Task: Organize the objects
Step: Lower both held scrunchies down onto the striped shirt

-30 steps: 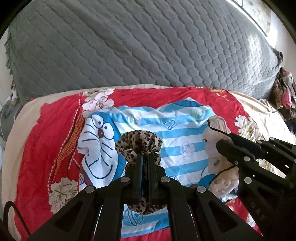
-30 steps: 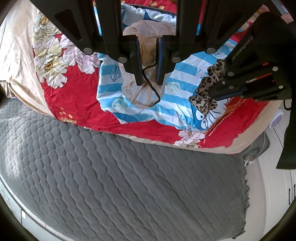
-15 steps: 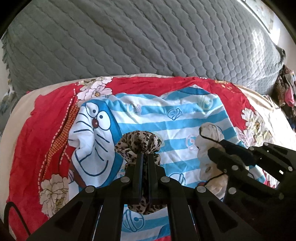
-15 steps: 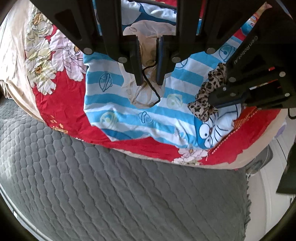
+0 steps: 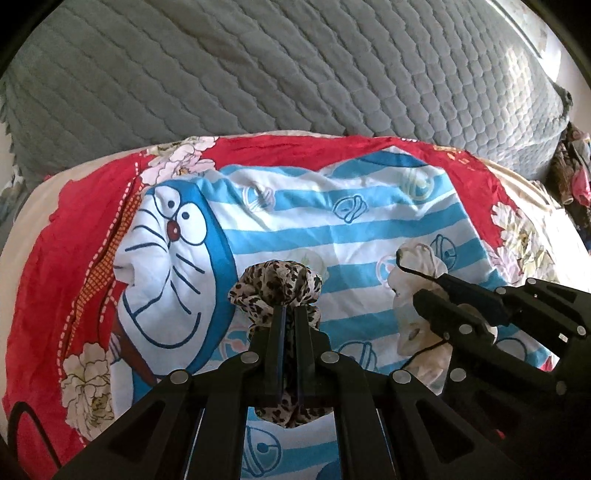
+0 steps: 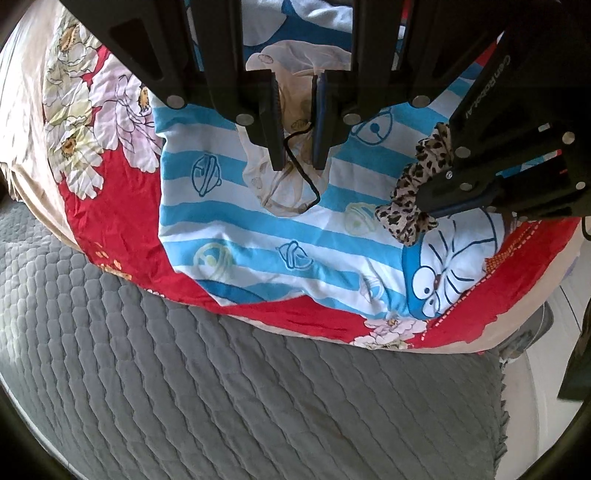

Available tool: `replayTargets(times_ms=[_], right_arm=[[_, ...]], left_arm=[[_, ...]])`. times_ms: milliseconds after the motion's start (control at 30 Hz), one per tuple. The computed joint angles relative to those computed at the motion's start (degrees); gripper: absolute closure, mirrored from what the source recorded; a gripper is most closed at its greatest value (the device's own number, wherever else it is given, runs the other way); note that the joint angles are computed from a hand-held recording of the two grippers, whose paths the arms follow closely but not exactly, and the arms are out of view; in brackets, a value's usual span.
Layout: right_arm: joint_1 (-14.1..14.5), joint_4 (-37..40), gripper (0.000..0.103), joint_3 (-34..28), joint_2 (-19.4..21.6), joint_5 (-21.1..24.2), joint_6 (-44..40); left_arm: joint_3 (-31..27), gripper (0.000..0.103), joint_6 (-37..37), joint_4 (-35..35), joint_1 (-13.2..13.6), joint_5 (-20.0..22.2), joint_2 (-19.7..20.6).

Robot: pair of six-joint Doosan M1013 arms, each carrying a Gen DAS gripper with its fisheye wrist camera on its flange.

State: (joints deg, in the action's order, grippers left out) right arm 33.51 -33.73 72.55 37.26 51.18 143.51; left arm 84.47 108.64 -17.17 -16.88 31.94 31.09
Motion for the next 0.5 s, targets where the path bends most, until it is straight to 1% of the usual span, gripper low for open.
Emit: replayTargets(times_ms=[133,233,500], right_arm=[[-0.62,2.42,0.088,-0.06,0.42,-0.01,-1.26],[-0.95,3.66,0.088,0.16,0.75,0.06,-1.51],[-1.00,3.26,0.086,0.48,1.14,-0.45,-0.89]], left_arm=[[0.00,0.099,0.34,-0.15,-0.17,-0.02,0.28],[-0.31,0.099,0.29,0.25,-0.28,0.88,0.63],[-0.07,0.099,0.47,0.98,-0.50,0.07,0.96]])
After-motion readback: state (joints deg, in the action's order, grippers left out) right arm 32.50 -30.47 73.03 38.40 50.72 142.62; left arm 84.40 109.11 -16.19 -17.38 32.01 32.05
